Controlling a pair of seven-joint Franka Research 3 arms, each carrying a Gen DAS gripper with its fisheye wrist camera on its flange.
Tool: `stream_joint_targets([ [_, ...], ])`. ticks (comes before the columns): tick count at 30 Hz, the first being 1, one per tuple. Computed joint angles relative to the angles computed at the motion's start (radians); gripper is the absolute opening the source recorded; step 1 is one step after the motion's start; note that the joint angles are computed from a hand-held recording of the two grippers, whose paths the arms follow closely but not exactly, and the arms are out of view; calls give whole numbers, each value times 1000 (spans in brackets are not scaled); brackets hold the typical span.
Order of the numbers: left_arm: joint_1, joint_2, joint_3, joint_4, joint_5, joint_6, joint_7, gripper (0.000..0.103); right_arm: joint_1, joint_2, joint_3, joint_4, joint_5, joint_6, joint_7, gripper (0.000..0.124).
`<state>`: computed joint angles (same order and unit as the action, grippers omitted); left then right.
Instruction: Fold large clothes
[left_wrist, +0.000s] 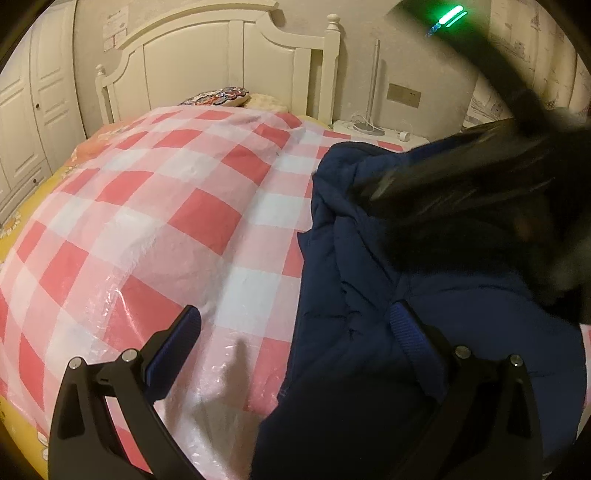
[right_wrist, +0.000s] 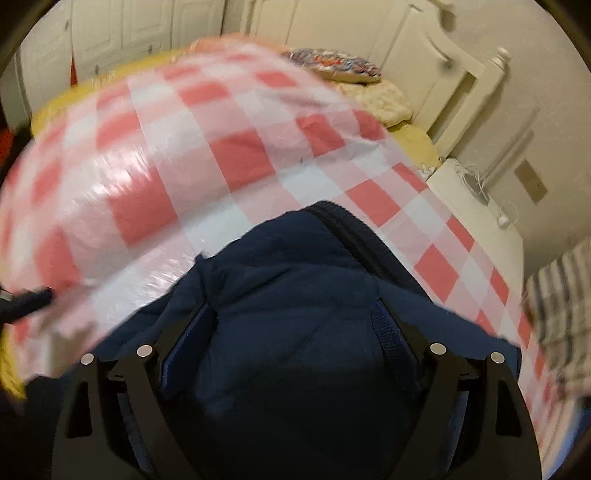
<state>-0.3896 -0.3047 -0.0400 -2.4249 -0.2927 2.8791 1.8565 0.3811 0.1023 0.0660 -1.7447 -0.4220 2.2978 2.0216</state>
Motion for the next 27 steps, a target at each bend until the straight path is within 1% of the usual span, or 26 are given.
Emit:
stream_joint_targets([
  [1, 0, 0, 1, 0, 0, -1, 3, 101, -4, -44, 0, -46, 18, 48, 23, 81],
  [2, -1, 1, 2, 2, -2, -6, 4, 101, -8, -109, 2, -114, 10, 111, 63, 81],
  [3, 0, 1, 1, 4, -3, -9, 4, 101, -14, -160, 12, -163, -22, 143, 105, 85],
  [5, 6, -2, -6, 0, 3, -4, -4, 101, -43, -268, 44, -264, -102, 172, 198, 87],
  [8, -4, -2, 3, -3, -9, 1, 1, 101, -92, -377, 84, -377, -129, 163, 269, 88],
  [10, -8, -1, 7, -2, -19, -5, 3, 101, -114, -405, 92, -428, -91, 164, 264, 88],
  [11, -1, 0, 1, 0, -13, -8, -4, 101, -134, -404, 101, -455, -46, 169, 249, 89],
  [12, 5, 1, -4, 2, -6, -11, -10, 101, -137, -415, 92, -499, -46, 230, 277, 91],
  [13, 14, 0, -14, 1, 9, -12, -21, 101, -138, -430, 79, -545, -65, 312, 317, 92],
  [14, 22, -2, -21, 1, 23, -11, -31, 101, -167, -443, 100, -562, -37, 338, 302, 92],
  [15, 29, -3, -28, 0, 38, -10, -43, 101, -176, -449, 110, -563, -24, 336, 293, 92],
  [17, 29, -6, -27, -1, 51, -13, -50, 101, -200, -466, 150, -549, -28, 285, 293, 92],
  [18, 26, -6, -24, -2, 50, -12, -51, 101, -206, -485, 166, -555, -32, 279, 301, 91],
  [20, 21, -8, -19, -3, 49, -14, -53, 101, -223, -553, 197, -606, -52, 321, 332, 91],
  [22, 22, -10, -21, -5, 54, -11, -61, 101, -267, -628, 249, -670, -83, 354, 398, 93],
  [23, 23, -11, -22, -7, 57, -9, -65, 101, -282, -639, 265, -686, -79, 354, 416, 93],
  [24, 17, -10, -16, -5, 53, -13, -59, 101, -281, -632, 269, -697, -59, 340, 418, 94],
  [25, 17, -10, -16, -5, 55, -17, -60, 101, -288, -627, 277, -719, -35, 350, 417, 96],
  [26, 19, -14, -17, -3, 59, -26, -63, 101, -317, -656, 297, -766, -74, 416, 487, 96],
  [27, 13, -19, -8, 4, 51, -50, -53, 101, -319, -671, 296, -786, -60, 439, 497, 96],
])
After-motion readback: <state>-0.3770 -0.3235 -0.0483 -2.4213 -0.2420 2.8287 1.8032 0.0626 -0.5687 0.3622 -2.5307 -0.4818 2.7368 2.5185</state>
